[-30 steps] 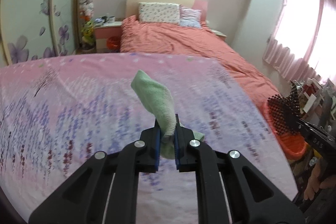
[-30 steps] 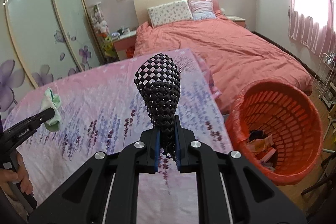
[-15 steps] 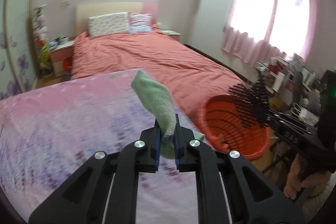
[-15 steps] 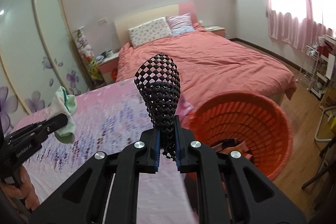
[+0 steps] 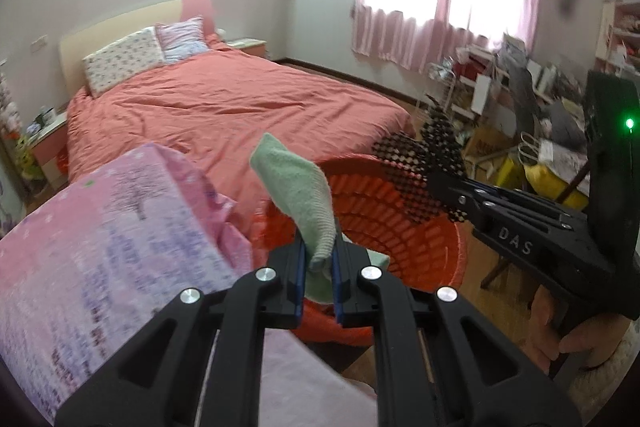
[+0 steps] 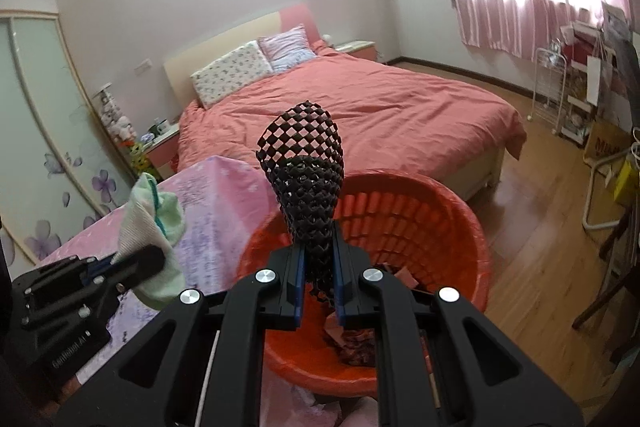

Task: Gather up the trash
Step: 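Open both tools to drop the sock and mesh pad into the basket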

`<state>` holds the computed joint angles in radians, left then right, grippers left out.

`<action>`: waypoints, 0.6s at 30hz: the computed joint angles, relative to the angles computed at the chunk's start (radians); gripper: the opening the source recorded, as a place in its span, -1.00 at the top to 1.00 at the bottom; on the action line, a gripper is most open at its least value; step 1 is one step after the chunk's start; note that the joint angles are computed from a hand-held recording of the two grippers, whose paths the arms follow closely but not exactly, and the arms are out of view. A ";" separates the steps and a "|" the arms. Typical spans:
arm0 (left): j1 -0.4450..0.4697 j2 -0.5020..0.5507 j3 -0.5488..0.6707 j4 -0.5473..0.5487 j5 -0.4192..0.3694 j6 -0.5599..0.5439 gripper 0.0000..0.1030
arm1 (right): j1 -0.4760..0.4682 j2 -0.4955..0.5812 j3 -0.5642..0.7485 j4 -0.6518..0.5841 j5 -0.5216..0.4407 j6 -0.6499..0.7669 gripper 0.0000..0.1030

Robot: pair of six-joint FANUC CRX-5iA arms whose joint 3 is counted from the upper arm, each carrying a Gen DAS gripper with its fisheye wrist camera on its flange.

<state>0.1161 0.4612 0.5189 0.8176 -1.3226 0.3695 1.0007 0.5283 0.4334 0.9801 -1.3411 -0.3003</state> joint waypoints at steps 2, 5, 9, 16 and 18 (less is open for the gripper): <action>-0.023 0.008 0.005 -0.022 0.001 0.009 0.75 | -0.010 -0.020 -0.037 -0.010 0.022 -0.018 0.76; -0.050 0.017 0.006 -0.056 0.025 0.038 0.51 | -0.028 -0.055 -0.094 -0.031 0.079 -0.037 0.57; -0.066 0.039 0.025 -0.095 0.038 0.075 0.20 | -0.031 -0.065 -0.125 -0.045 0.088 -0.054 0.22; -0.034 0.018 -0.009 -0.130 0.118 0.093 -0.32 | -0.002 -0.048 -0.101 -0.038 -0.001 -0.049 -0.50; -0.016 -0.013 -0.051 -0.127 0.171 0.083 -0.61 | 0.013 -0.023 -0.063 -0.016 -0.057 -0.021 -0.75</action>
<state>0.1005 0.4484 0.4676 0.6906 -1.1514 0.4528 1.0138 0.5055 0.3707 0.9644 -1.3984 -0.3213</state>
